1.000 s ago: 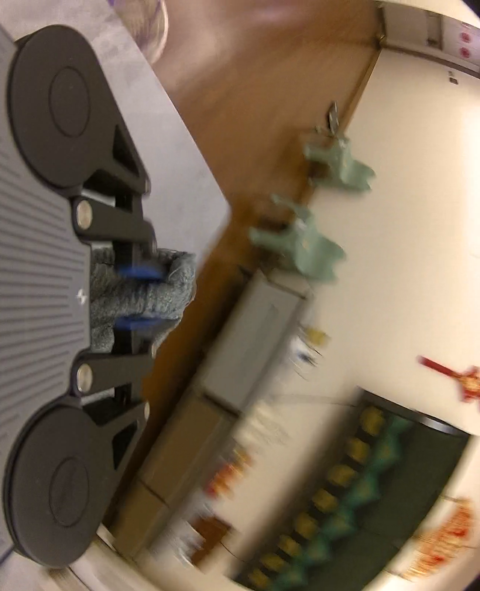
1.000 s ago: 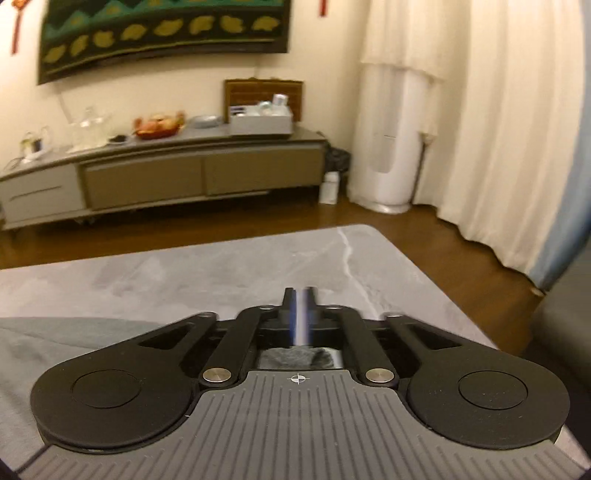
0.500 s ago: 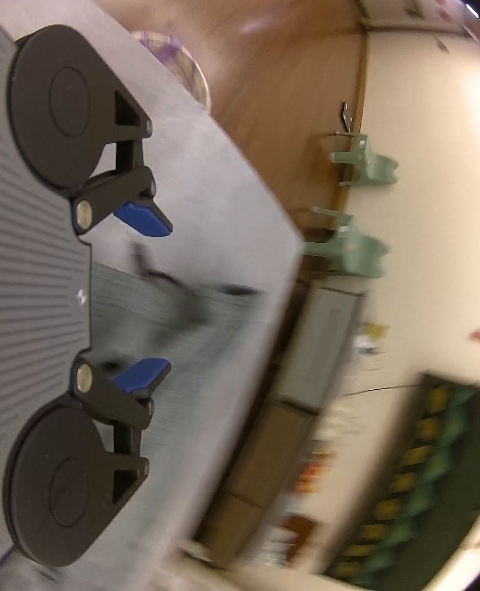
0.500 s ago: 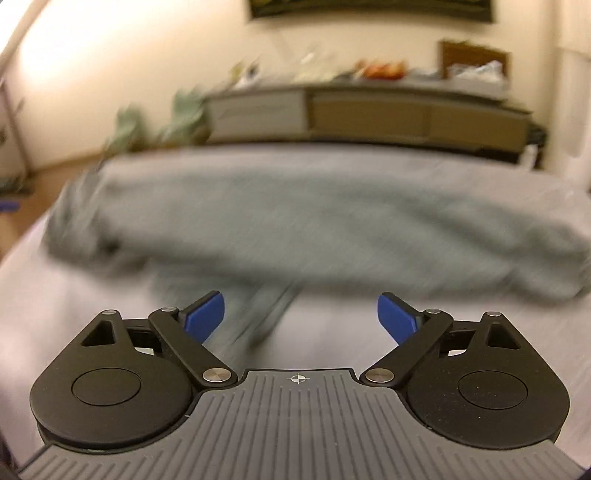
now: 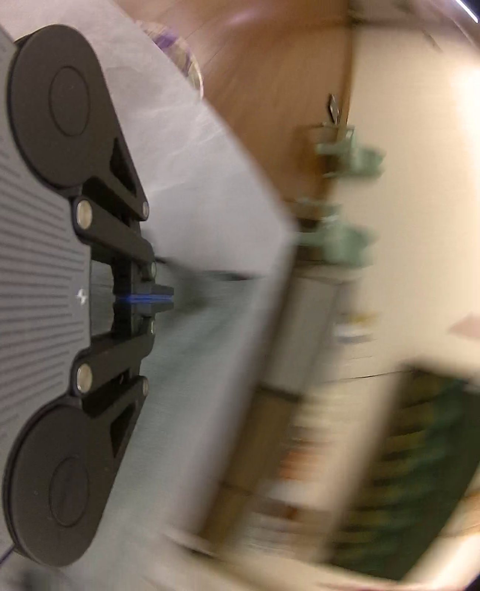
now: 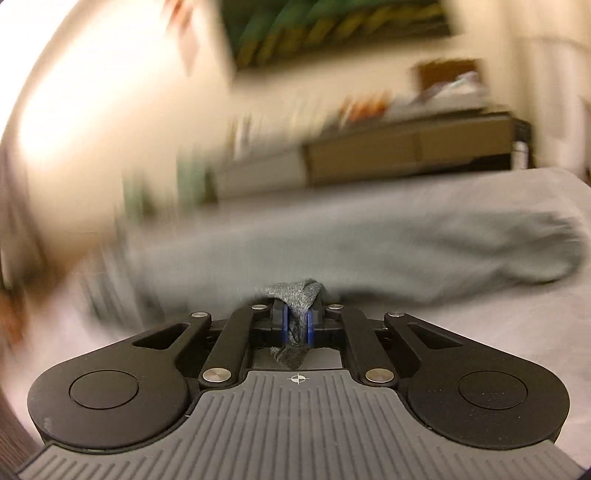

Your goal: Fold clothes

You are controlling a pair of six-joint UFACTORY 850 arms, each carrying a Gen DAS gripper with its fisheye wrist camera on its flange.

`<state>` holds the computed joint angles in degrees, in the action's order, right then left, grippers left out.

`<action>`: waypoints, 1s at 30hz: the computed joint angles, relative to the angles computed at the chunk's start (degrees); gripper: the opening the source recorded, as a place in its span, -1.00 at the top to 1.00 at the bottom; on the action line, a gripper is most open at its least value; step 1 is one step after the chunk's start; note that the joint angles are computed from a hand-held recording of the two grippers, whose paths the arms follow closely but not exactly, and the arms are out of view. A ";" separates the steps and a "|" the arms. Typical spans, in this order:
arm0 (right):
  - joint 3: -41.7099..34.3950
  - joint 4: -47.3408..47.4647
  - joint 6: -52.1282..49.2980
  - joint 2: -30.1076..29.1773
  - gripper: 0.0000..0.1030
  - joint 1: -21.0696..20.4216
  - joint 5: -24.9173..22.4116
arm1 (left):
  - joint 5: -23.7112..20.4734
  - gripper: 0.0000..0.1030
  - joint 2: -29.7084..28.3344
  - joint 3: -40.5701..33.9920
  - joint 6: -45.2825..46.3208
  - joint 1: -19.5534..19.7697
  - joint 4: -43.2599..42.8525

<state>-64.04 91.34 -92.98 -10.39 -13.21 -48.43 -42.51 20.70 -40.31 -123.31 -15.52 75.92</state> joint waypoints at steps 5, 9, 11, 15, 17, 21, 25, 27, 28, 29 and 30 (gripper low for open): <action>-4.31 -0.32 15.29 -3.55 0.79 -7.87 14.76 | 10.04 0.95 3.59 2.88 3.06 4.36 -10.07; -6.22 -9.08 35.87 -7.85 0.44 -9.05 19.90 | 13.55 0.34 -5.56 -2.16 20.11 4.84 -24.15; -5.95 -8.61 34.86 -7.11 -0.06 -9.37 17.29 | 10.94 -0.11 -9.08 -4.67 24.41 3.32 -25.70; -3.49 -4.91 25.22 -4.70 -0.45 -7.98 17.84 | 8.27 -0.26 -12.75 -5.89 27.43 3.72 -30.01; -3.89 -7.34 27.00 -4.96 -0.51 -7.57 16.94 | 7.01 -0.31 -14.12 -6.34 28.44 3.88 -30.99; -4.62 -10.80 29.11 -5.61 -0.57 -6.48 16.38 | 6.13 0.04 -17.12 -7.46 26.76 2.53 -23.06; -3.66 -8.93 26.07 -4.66 -0.66 -6.46 19.30 | 14.54 0.53 -9.26 -2.76 7.30 1.69 -4.41; -2.61 -5.83 23.35 -3.62 -0.66 -6.61 22.78 | 12.51 0.65 1.60 0.79 -4.69 0.09 2.70; -2.31 -4.74 22.21 -3.29 -0.68 -6.59 24.40 | 8.21 0.64 5.80 3.65 -10.69 -1.37 4.50; -2.57 -5.56 22.65 -3.48 -0.73 -6.63 25.18 | 2.38 0.64 8.99 6.31 -15.82 -3.31 4.87; -3.11 -7.70 24.27 -3.90 -0.74 -6.67 25.51 | -1.22 0.64 12.15 8.37 -18.54 -4.08 2.99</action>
<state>-67.16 83.65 -68.71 -14.29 -19.88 -22.92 -43.73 32.85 -31.93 -141.85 -19.60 78.91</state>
